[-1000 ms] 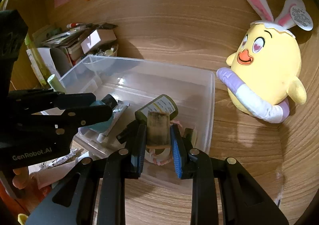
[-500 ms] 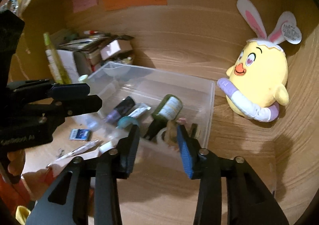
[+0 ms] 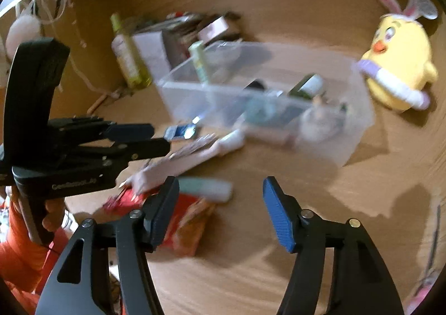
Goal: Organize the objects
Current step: 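Grasp the pink tube with the left tool while the right tool moves to the red packet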
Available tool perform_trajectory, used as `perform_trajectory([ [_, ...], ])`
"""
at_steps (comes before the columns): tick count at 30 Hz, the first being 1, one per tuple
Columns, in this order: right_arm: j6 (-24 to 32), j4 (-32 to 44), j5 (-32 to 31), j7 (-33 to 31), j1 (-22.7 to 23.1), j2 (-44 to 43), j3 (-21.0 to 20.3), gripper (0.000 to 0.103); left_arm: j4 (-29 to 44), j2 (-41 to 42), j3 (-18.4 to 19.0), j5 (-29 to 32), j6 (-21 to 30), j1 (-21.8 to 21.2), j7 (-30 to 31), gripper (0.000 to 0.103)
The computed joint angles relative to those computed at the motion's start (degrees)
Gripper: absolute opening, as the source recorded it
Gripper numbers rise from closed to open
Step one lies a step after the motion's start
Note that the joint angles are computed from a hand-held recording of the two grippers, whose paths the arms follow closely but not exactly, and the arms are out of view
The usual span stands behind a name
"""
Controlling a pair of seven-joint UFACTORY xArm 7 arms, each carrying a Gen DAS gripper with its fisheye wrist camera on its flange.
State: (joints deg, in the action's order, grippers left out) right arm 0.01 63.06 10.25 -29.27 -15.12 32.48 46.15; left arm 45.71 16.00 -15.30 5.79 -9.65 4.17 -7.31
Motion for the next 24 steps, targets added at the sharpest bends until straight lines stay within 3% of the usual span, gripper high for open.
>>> perform_trajectory([
  [8, 1.2, 0.0, -1.0, 1.9, 8.0, 0.3, -6.6, 0.059, -4.0, -0.9, -5.5, 4.4, -2.3, 6.2, -3.0, 0.037],
  [11, 2.3, 0.2, 0.0, 1.0, 6.2, 0.8, -5.6, 0.059, -4.2, -0.9, -6.3, 6.9, -2.7, 7.4, -4.6, 0.037],
  [17, 1.5, -0.9, 1.8, 0.4, 5.6, -1.0, -7.8, 0.059, -1.5, 1.3, -9.4, 10.5, -1.2, 10.4, -6.6, 0.037],
  [23, -0.2, -1.6, 1.3, 1.9, 7.1, -2.9, -12.5, 0.059, 4.4, 5.2, -8.6, 7.8, 2.9, 7.1, -2.5, 0.037],
  [24, -0.6, -1.8, 1.1, 2.3, 7.3, -3.1, -13.2, 0.059, 5.7, 5.7, -5.9, 7.1, 3.6, 4.1, -2.0, 0.037],
])
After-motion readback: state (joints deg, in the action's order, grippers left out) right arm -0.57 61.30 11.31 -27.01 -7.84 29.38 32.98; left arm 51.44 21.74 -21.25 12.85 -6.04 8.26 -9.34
